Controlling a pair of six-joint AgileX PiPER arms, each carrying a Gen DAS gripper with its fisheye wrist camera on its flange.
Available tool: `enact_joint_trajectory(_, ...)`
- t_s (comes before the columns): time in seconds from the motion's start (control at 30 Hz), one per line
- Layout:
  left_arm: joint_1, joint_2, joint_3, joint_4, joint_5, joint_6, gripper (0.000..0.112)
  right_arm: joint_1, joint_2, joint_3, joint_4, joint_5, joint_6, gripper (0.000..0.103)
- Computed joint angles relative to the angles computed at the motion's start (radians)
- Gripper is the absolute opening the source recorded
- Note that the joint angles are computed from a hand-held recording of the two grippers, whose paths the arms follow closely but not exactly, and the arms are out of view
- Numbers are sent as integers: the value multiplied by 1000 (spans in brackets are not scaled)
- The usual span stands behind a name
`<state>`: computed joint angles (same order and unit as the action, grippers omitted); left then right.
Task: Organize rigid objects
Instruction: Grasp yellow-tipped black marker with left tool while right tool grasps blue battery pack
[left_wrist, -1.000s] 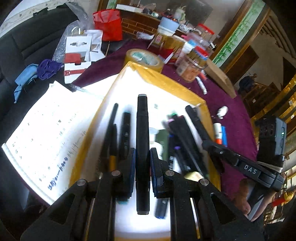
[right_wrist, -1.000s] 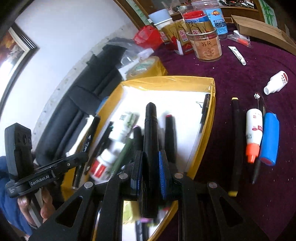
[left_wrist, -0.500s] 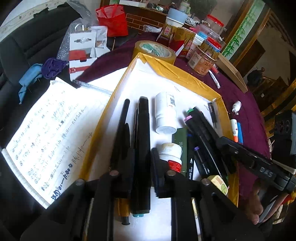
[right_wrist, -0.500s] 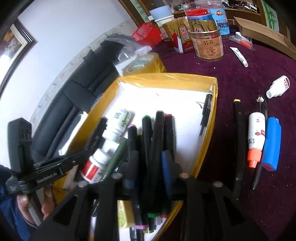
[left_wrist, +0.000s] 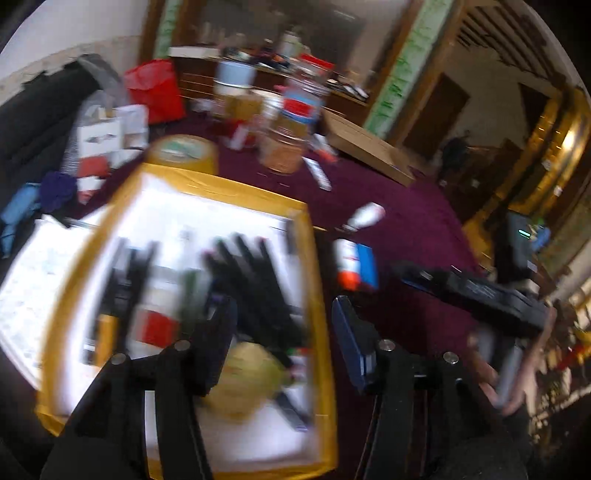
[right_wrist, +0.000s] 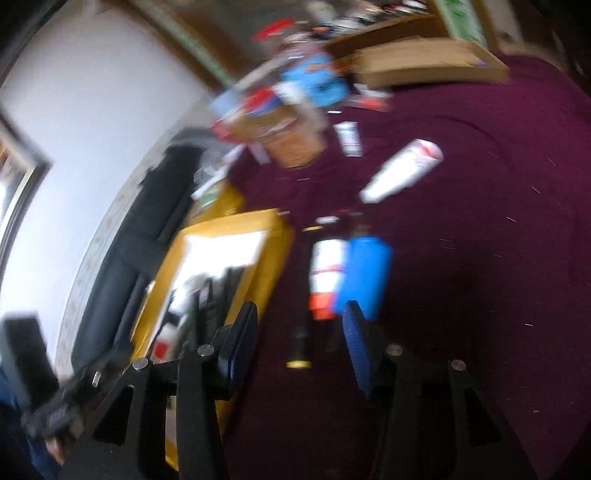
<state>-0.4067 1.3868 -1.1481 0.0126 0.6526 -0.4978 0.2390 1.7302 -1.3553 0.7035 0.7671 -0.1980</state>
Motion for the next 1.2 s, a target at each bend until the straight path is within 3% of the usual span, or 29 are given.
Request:
enact_joint_trajectory(0.2, -87, 57, -56, 9, 17, -22, 52, -37, 151, -138, -7, 59, 44, 43)
enact_joint_trajectory(0.37, -97, 54, -50, -20, 10, -29, 52, 3, 263, -264, -109, 98, 177, 43)
enact_joint_trajectory(0.47, -89, 57, -51, -33, 16, -21, 52, 30, 254, -253, -172, 54, 227, 41)
enact_joint_trajectory(0.53, -91, 62, -54, -37, 18, -25, 52, 32, 257, -259, -189, 58, 244, 33)
enact_joint_trajectory(0.73, -118, 110, -109, -48, 43, -5, 52, -8, 206, -178, -176, 59, 146, 32)
enact_joint_trajectory(0.87, -154, 190, -198, -10, 80, -16, 52, -34, 110, -85, -389, 18, 228, 32)
enact_joint_trajectory(0.97, -163, 306, -322, -18, 147, 15, 52, -74, 71, -21, -447, -51, 219, 32)
enact_joint_trajectory(1.07, -166, 457, -507, -6, 259, 33, 46, -89, 35, 67, -395, -168, 131, 32)
enact_joint_trajectory(1.2, -172, 668, -781, 64, 448, 9, 31, -77, 30, 69, -410, -179, 122, 32)
